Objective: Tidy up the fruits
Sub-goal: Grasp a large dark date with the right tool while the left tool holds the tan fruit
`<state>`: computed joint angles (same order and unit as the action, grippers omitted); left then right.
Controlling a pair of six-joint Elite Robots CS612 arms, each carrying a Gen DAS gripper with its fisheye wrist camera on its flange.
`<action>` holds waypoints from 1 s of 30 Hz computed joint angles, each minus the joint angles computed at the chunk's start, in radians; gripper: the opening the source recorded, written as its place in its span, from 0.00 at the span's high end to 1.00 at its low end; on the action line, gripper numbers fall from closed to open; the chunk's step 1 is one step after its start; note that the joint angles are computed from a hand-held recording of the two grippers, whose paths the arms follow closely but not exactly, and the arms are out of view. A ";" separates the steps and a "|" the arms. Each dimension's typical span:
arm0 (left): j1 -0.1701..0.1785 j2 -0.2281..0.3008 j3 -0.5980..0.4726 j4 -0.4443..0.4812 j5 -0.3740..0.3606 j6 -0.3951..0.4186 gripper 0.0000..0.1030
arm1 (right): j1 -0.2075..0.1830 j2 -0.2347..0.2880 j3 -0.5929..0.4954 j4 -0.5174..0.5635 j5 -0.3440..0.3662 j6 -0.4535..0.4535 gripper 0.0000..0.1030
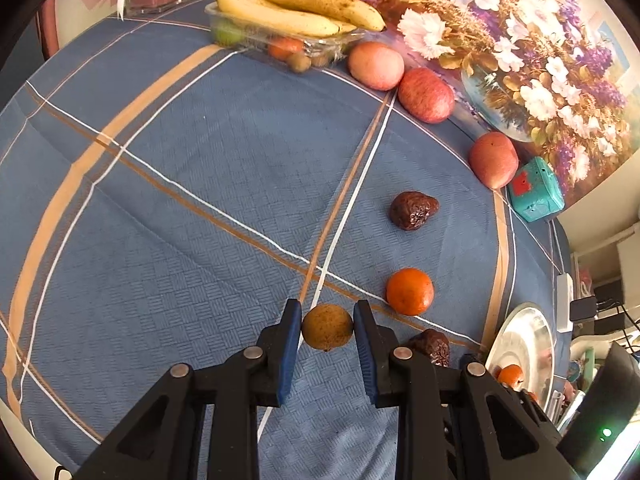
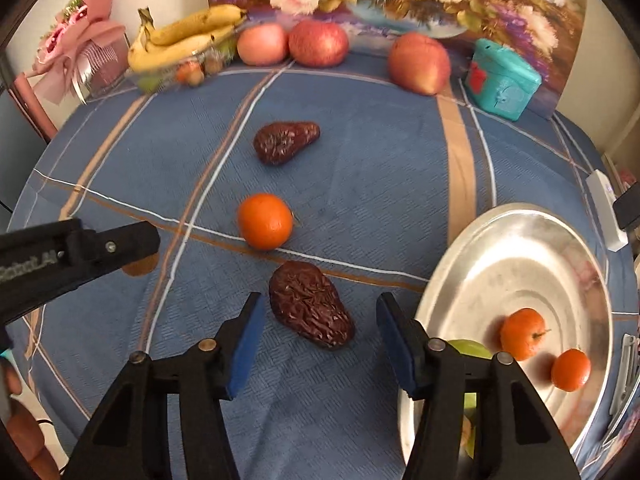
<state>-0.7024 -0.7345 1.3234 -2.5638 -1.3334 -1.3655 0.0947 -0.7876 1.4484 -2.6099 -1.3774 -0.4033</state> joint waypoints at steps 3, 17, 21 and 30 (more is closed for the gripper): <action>0.007 0.006 -0.001 -0.013 -0.013 -0.009 0.72 | 0.000 0.005 -0.003 -0.007 0.002 0.004 0.50; 0.014 -0.001 0.017 -0.026 -0.013 -0.042 0.72 | 0.002 -0.005 0.006 -0.049 0.048 -0.008 0.61; 0.013 -0.005 0.009 -0.018 0.008 -0.029 0.72 | -0.002 -0.017 0.008 -0.055 0.090 0.013 0.61; 0.027 0.025 -0.071 0.019 0.021 -0.013 0.72 | -0.023 0.001 -0.063 -0.001 0.192 0.179 0.61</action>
